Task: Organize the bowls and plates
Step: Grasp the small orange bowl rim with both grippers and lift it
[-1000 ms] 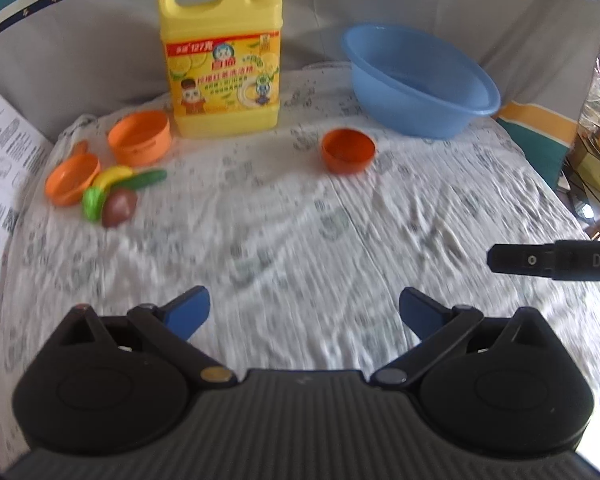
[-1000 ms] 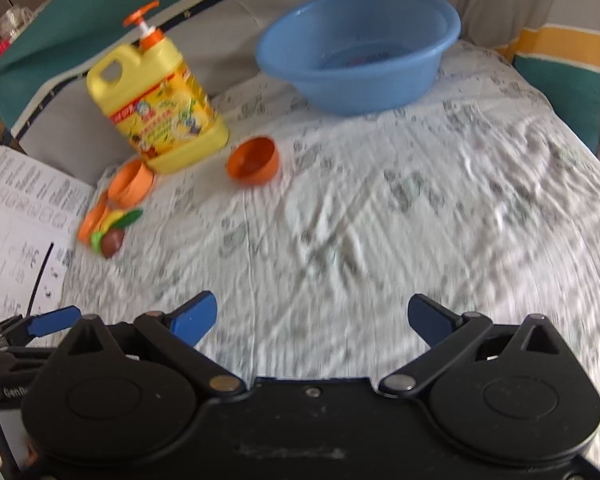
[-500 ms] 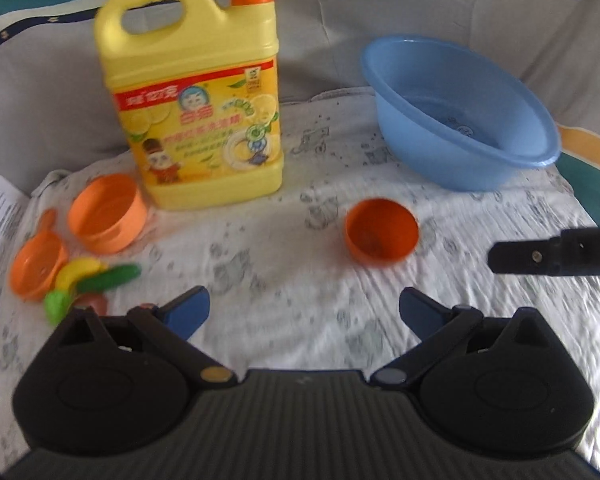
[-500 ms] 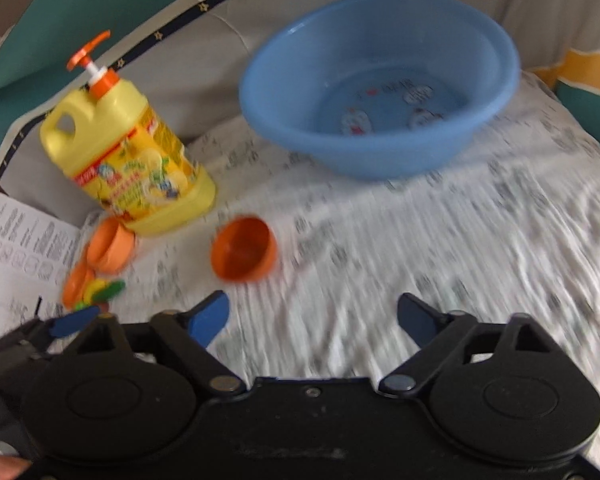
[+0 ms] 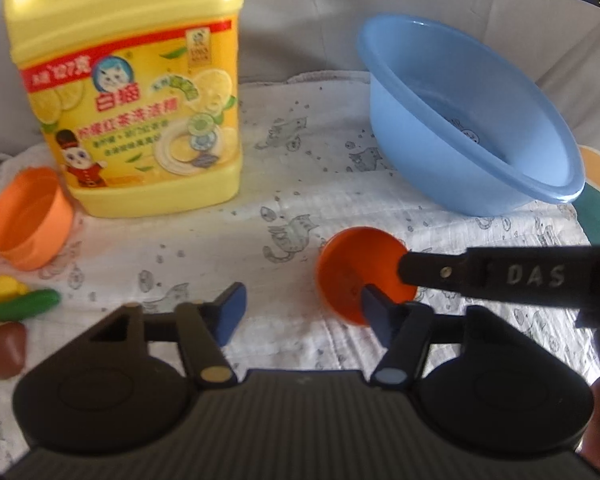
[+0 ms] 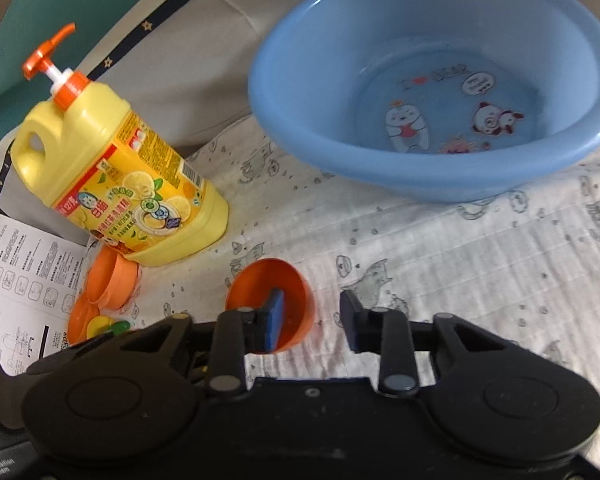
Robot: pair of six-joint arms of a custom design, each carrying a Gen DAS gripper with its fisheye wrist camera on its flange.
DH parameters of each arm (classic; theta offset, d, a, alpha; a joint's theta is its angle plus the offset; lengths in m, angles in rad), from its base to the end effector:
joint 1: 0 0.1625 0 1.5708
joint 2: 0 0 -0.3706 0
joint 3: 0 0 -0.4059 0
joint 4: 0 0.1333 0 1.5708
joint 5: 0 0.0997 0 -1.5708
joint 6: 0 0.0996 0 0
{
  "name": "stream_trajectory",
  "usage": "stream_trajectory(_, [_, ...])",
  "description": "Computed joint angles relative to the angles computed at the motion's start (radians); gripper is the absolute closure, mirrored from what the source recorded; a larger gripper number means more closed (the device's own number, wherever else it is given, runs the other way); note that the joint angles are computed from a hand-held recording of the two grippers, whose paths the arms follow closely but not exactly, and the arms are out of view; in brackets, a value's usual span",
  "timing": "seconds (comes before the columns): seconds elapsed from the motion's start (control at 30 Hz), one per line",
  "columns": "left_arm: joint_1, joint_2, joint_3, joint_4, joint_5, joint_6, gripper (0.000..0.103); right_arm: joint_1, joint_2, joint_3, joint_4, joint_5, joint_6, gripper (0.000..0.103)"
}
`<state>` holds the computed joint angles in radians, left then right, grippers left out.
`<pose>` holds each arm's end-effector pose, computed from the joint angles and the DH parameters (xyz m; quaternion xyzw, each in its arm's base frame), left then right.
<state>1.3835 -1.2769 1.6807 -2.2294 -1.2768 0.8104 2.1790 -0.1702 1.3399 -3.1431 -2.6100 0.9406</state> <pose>0.0474 -0.6208 0.2906 0.4531 0.8705 -0.0751 0.1768 0.4019 -0.4942 -0.1558 -0.2386 -0.8223 0.4643 0.2264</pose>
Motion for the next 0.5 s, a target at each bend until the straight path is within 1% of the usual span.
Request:
stream_trajectory(0.03, [0.002, 0.007, -0.006, 0.008, -0.004, -0.003, 0.052, -0.004, 0.006, -0.007, -0.009, 0.005, -0.011, 0.084])
stream_trajectory(0.07, [0.005, 0.012, -0.011, 0.015, -0.009, -0.004, 0.059, -0.01, 0.013, -0.015, -0.017, 0.011, -0.022, 0.086])
stream_trajectory(0.17, [0.008, 0.023, -0.016, 0.024, -0.015, -0.004, 0.07, -0.018, 0.026, -0.026, -0.042, 0.023, -0.036, 0.088])
stream_trajectory(0.2, [0.01, 0.026, -0.018, 0.031, -0.018, -0.003, 0.072, -0.02, 0.03, -0.03, -0.048, 0.027, -0.037, 0.089])
stream_trajectory(0.27, [0.012, 0.03, -0.021, 0.045, -0.021, 0.0, 0.08, -0.022, 0.041, -0.039, -0.065, 0.032, -0.045, 0.09])
stream_trajectory(0.3, [0.013, 0.03, -0.019, 0.048, -0.021, 0.006, 0.082, -0.022, 0.044, -0.04, -0.078, 0.034, -0.052, 0.09])
stream_trajectory(0.4, [0.011, 0.021, 0.002, 0.024, -0.013, 0.026, 0.083, -0.018, 0.052, -0.051, -0.071, 0.03, -0.051, 0.09])
stream_trajectory(0.5, [0.013, 0.014, -0.009, 0.053, -0.013, 0.014, 0.083, -0.013, 0.052, -0.052, -0.061, 0.033, -0.039, 0.09])
